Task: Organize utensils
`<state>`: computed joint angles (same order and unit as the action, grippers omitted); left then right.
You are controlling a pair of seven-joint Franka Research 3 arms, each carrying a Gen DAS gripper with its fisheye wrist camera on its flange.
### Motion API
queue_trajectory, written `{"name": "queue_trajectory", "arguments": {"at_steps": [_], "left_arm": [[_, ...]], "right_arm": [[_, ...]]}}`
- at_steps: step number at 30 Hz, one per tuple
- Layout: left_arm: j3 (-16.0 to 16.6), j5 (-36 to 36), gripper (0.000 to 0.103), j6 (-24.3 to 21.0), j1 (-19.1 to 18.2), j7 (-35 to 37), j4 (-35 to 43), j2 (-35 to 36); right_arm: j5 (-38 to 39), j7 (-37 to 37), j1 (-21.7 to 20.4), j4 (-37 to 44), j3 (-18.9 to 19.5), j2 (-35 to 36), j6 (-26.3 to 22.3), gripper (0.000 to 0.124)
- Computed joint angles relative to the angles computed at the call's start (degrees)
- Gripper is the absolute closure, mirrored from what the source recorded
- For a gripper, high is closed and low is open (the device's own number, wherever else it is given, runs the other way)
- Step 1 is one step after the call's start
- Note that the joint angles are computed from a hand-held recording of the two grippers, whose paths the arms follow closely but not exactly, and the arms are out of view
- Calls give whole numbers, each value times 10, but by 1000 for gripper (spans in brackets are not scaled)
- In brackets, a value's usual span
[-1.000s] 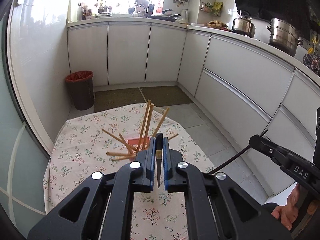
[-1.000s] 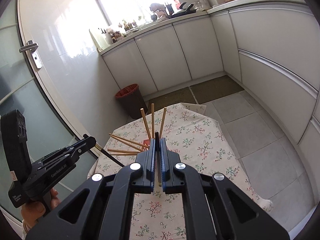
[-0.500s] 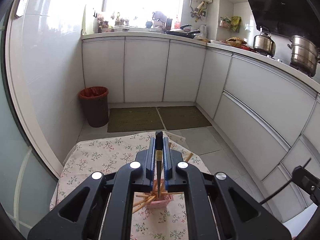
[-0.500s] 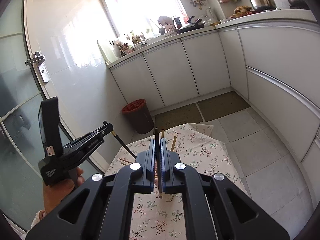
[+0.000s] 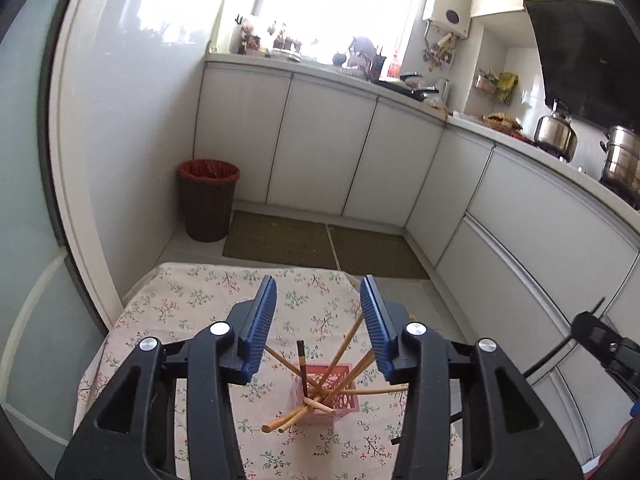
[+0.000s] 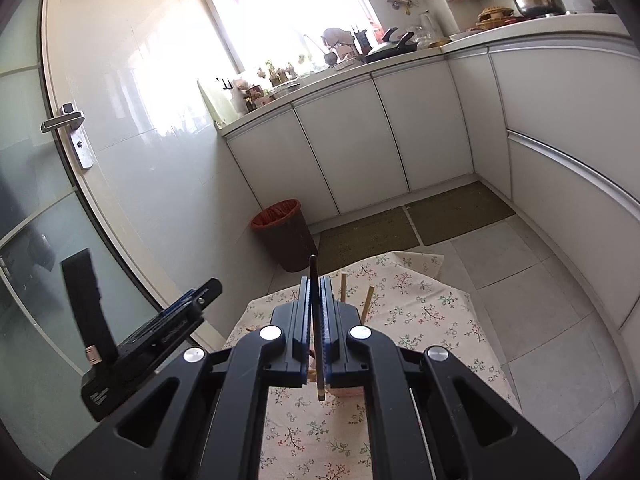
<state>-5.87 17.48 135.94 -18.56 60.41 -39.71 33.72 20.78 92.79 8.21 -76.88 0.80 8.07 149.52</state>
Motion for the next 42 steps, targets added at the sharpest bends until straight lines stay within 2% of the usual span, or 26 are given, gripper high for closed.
{"name": "queue_trajectory", "arguments": {"at_steps": [3, 6, 12, 16, 19, 21, 23, 26, 28, 31, 33, 34, 37, 39, 42], "left_arm": [[2, 5, 49, 58, 14, -30, -80, -53], [3, 16, 48, 82, 24, -48, -125, -81], [-1, 23, 48, 64, 35, -60, -127, -78], [-3, 20, 48, 50, 41, -60, -116, -70], [2, 28, 47, 41, 39, -61, -115, -70], [9, 44, 46, 39, 32, -70, -117, -73], [12, 57, 42, 38, 28, -79, -123, -79], [10, 71, 37, 31, 23, -79, -133, -89], [14, 91, 31, 25, 15, -85, -144, -99], [19, 134, 19, 24, 0, -108, -175, -123], [20, 166, 7, 17, -11, -121, -192, -137], [19, 182, 7, 13, -15, -125, -202, -145], [7, 205, 7, 13, -17, -140, -251, -178], [-6, 202, 7, 25, -11, -146, -286, -201], [-17, 237, 7, 34, -13, -175, -336, -236]], "right_arm": [[-34, 24, 12, 48, -3, 39, 10, 119], [-76, 45, 26, 111, -8, 88, 13, 119], [-143, 76, 53, 249, -26, 198, -19, 119], [-156, 70, 57, 293, -23, 247, -19, 119], [-165, 75, 64, 296, -29, 260, -20, 117], [-170, 85, 66, 268, -34, 243, -5, 113], [-182, 105, 73, 239, -45, 222, 12, 93], [-208, 138, 81, 173, -62, 174, 38, 80], [-230, 158, 84, 138, -70, 146, 44, 75], [-273, 207, 91, 53, -83, 83, 72, 53], [-316, 246, 94, 3, -90, 45, 85, 42], [-341, 270, 95, -16, -93, 29, 87, 36], [-410, 340, 91, -75, -94, -23, 87, 29], [-463, 384, 84, -109, -89, -55, 79, 27], [-569, 467, 65, -171, -69, -111, 71, 27]]}}
